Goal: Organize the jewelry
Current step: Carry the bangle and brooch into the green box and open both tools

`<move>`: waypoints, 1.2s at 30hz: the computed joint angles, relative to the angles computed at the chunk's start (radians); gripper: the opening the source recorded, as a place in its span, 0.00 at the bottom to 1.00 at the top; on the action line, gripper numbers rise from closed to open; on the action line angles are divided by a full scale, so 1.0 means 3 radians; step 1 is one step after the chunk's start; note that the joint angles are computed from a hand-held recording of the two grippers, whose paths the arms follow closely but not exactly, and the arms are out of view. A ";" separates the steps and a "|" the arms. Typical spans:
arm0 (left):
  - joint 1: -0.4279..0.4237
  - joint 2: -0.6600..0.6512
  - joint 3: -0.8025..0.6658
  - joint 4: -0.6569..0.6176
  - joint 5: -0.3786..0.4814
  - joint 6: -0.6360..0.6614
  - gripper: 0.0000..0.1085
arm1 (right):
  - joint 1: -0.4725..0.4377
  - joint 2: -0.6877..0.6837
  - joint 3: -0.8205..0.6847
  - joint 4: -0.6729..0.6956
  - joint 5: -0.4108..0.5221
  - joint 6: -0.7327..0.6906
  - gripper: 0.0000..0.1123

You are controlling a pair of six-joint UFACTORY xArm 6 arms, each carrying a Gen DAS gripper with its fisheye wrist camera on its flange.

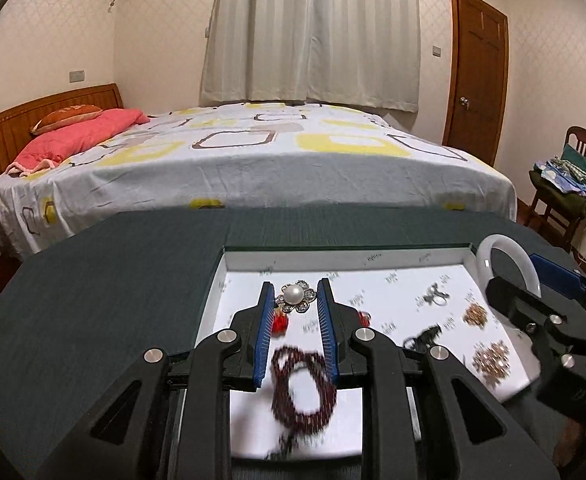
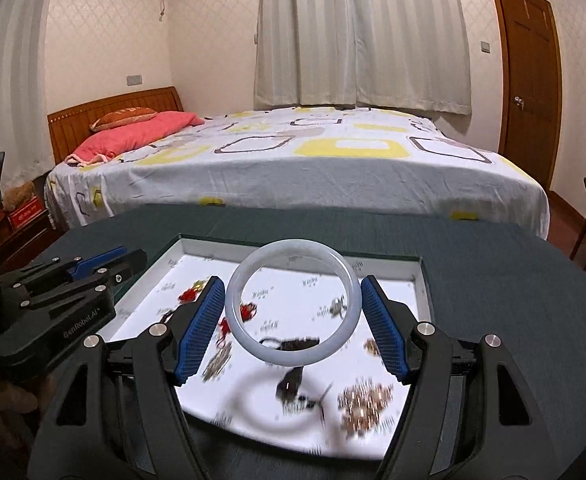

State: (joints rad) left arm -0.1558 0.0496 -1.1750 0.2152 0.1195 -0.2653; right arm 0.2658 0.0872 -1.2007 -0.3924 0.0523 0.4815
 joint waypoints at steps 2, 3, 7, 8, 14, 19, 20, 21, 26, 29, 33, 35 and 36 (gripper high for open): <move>-0.0006 0.0155 -0.0164 -0.0020 0.0034 0.0029 0.21 | -0.0009 0.0152 -0.0154 0.0010 0.0032 -0.0007 0.61; -0.0012 0.0203 -0.0219 -0.0047 0.0056 0.0056 0.21 | -0.0010 0.0240 -0.0251 0.0036 0.0074 -0.0035 0.61; -0.0023 0.0466 -0.0523 -0.0091 0.0218 0.0110 0.21 | 0.0014 0.0502 -0.0552 0.0174 0.0278 -0.0158 0.61; -0.0025 0.0524 -0.0593 -0.0096 0.0274 0.0109 0.21 | 0.0025 0.0576 -0.0650 0.0268 0.0376 -0.0236 0.61; -0.0034 0.0785 -0.0965 -0.0019 0.0608 0.0014 0.21 | 0.0029 0.0829 -0.1026 0.0599 0.0789 -0.0470 0.61; -0.0058 0.0933 -0.1202 -0.0002 0.0873 0.0001 0.21 | 0.0023 0.0993 -0.1303 0.0677 0.1067 -0.0547 0.61; -0.0063 0.0960 -0.1254 0.0024 0.0925 -0.0012 0.21 | 0.0026 0.1027 -0.1361 0.0737 0.1145 -0.0596 0.61; -0.0069 0.0991 -0.1309 0.0051 0.0984 -0.0024 0.21 | 0.0029 0.1056 -0.1416 0.0785 0.1226 -0.0639 0.61; -0.0083 0.1041 -0.1391 0.0111 0.1119 -0.0068 0.21 | 0.0050 0.1111 -0.1524 0.0772 0.1394 -0.0644 0.61; -0.0083 0.1057 -0.1420 0.0109 0.1178 -0.0035 0.21 | 0.0056 0.1136 -0.1574 0.0780 0.1468 -0.0654 0.61; -0.0082 0.1069 -0.1434 0.0108 0.1211 -0.0023 0.21 | 0.0054 0.1149 -0.1595 0.0799 0.1507 -0.0684 0.61; -0.0082 0.1085 -0.1451 0.0117 0.1217 -0.0024 0.21 | 0.0053 0.1166 -0.1622 0.0807 0.1528 -0.0716 0.61; -0.0081 0.1096 -0.1469 0.0119 0.1225 -0.0025 0.21 | 0.0054 0.1165 -0.1621 0.0799 0.1530 -0.0713 0.61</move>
